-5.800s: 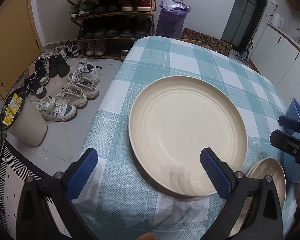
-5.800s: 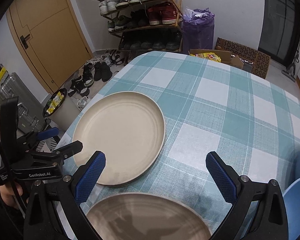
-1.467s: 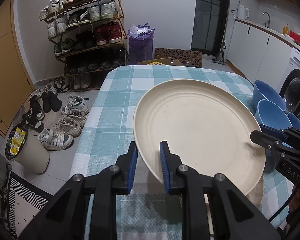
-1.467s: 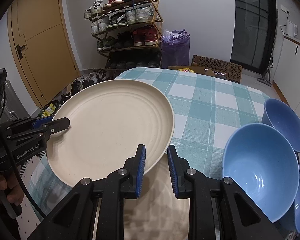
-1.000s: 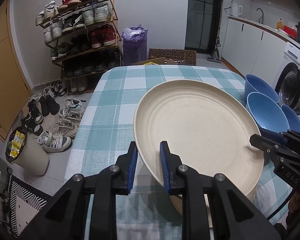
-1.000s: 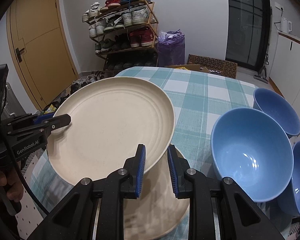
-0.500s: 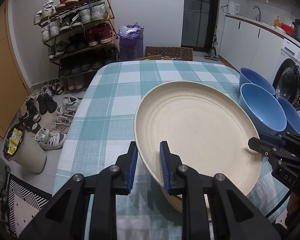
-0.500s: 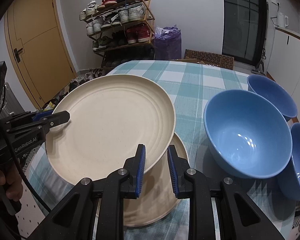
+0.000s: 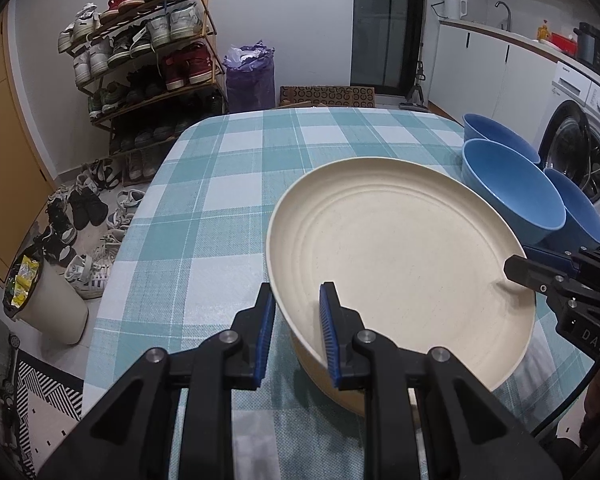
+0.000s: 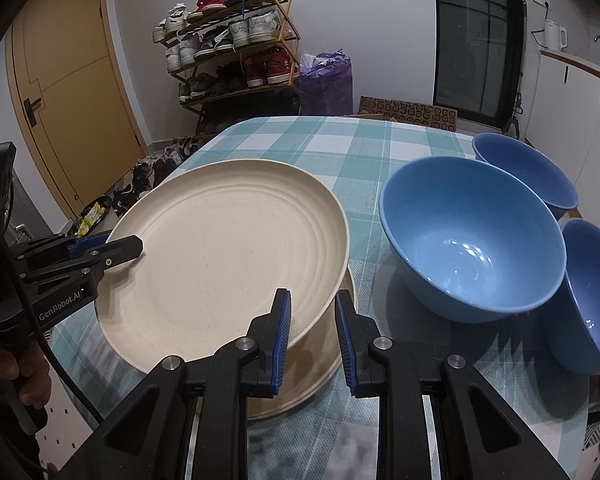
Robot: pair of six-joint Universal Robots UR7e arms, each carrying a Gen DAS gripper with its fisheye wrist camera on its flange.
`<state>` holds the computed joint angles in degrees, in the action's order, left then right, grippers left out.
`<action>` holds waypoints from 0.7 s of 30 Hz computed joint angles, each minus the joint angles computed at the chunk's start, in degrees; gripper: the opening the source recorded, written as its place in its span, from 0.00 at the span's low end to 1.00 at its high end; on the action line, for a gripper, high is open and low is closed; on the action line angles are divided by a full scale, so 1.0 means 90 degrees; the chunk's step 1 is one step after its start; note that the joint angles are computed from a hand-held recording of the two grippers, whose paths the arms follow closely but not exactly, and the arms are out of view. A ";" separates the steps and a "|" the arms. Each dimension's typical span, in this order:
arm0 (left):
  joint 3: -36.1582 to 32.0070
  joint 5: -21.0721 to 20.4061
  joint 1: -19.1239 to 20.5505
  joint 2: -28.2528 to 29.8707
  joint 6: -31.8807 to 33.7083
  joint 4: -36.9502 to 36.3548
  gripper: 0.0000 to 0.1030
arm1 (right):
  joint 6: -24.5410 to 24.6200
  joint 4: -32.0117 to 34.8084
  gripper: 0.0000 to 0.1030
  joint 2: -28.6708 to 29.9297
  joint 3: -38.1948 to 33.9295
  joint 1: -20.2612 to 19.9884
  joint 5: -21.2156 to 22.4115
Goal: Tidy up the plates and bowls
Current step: 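Lower the large cream plate onto the stacked cream plates with both tools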
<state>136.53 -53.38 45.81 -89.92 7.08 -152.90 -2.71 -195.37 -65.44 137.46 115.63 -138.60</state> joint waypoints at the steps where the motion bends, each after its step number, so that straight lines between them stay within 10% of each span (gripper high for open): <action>1: 0.0033 0.0003 -0.0007 -0.0010 -0.0020 -0.0002 0.20 | -0.0005 -0.0055 0.22 0.0004 0.0035 0.0003 -0.0009; 21: 0.0301 0.0042 0.0257 0.0170 -0.0091 -0.0294 0.20 | -0.0200 -0.0280 0.22 0.0295 0.0124 -0.0150 0.0006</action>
<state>139.23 -53.00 48.12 -88.39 6.26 -155.55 -4.51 -197.89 -62.79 138.58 114.28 -138.55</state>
